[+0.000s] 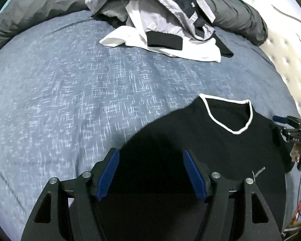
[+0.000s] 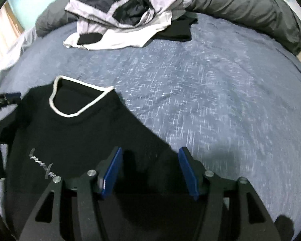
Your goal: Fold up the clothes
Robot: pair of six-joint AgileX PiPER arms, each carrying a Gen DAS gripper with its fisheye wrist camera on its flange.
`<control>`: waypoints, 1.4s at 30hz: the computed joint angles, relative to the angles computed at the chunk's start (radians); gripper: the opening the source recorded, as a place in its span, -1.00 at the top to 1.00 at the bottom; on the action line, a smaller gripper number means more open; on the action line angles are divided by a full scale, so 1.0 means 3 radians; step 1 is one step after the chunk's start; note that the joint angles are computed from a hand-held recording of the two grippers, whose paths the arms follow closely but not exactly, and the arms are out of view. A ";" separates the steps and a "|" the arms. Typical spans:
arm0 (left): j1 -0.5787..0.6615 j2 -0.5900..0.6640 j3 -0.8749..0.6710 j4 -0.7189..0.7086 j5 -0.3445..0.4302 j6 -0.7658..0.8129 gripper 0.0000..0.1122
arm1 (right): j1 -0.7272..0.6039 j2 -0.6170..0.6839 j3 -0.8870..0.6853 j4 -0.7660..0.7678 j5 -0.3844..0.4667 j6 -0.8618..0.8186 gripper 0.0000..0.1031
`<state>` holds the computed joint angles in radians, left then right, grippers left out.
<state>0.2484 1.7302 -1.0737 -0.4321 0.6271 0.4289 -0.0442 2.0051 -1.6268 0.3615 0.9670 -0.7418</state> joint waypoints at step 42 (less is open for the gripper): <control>-0.0315 0.0507 -0.0267 0.0838 -0.0567 -0.0656 0.66 | 0.0515 0.0509 -0.0273 -0.0724 -0.0940 0.0521 0.91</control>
